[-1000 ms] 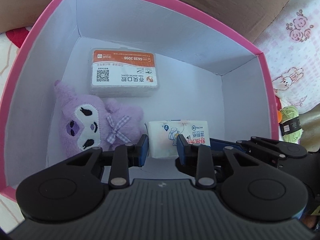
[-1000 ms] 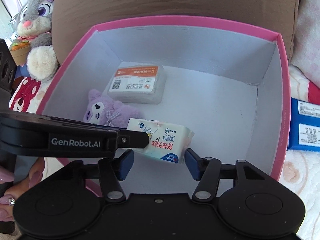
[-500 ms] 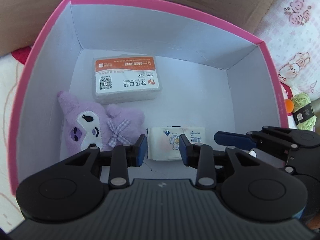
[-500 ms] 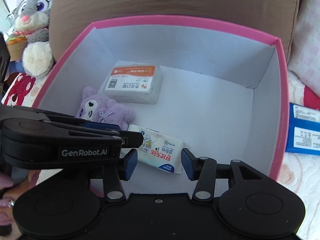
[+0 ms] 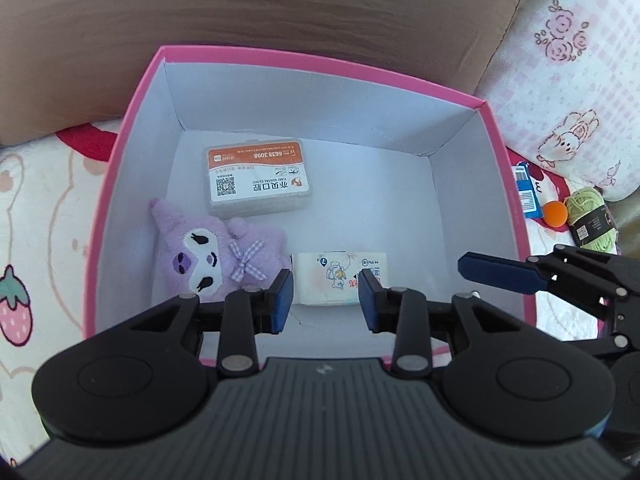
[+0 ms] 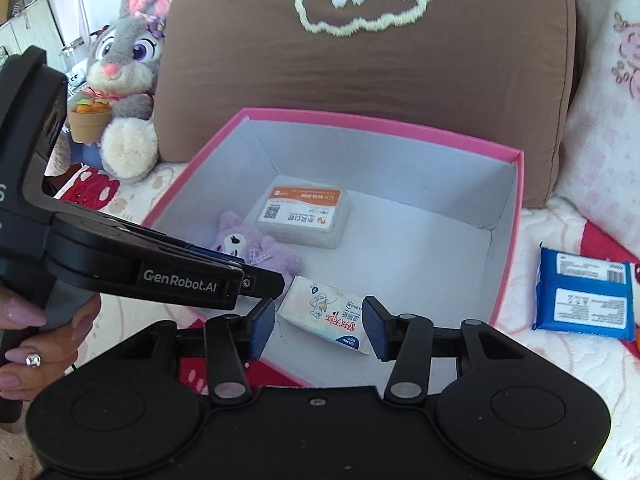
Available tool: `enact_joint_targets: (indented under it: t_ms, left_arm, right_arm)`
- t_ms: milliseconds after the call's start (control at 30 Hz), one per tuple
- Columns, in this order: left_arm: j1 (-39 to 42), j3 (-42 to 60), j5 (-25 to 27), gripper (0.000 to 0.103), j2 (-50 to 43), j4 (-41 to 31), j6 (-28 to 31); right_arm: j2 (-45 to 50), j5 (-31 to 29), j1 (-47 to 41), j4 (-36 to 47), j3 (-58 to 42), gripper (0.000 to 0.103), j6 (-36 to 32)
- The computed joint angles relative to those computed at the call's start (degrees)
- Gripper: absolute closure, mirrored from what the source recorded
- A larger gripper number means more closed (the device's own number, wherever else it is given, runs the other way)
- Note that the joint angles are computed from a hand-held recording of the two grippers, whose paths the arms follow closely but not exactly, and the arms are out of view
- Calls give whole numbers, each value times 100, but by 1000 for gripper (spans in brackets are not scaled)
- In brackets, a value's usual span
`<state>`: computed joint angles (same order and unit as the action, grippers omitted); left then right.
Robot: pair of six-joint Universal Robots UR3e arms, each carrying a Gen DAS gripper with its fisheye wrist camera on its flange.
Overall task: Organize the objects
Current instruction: 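Lower the tissue pack onto the box floor and open the left tool, then raise the left tool out of the pink box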
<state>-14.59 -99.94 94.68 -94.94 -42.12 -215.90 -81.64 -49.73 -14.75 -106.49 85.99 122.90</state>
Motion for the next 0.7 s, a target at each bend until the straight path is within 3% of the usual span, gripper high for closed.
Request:
enact_joint_targets:
  t_ms: [100, 233, 467, 633, 700]
  left_arm:
    - [-197, 179, 220, 66, 113, -206, -61]
    - [-672, 626, 970, 65, 183, -648, -331]
    - [-1099, 1081, 1174, 60, 397, -1164, -478]
    - [-1191, 1232, 747, 56, 579, -1417, -609]
    - [-1426, 1474, 1040, 56, 543, -1682, -781]
  right_arm:
    - [-272, 160, -178, 265, 38, 49, -300]
    - [-625, 379, -477, 832, 0, 49, -810]
    - [-1108, 585, -948, 1745, -219, 49, -1444]
    - [-1370, 622, -1299, 2631, -487, 48, -1961]
    - [-1546, 571, -1433, 2791, -478, 47, -2140]
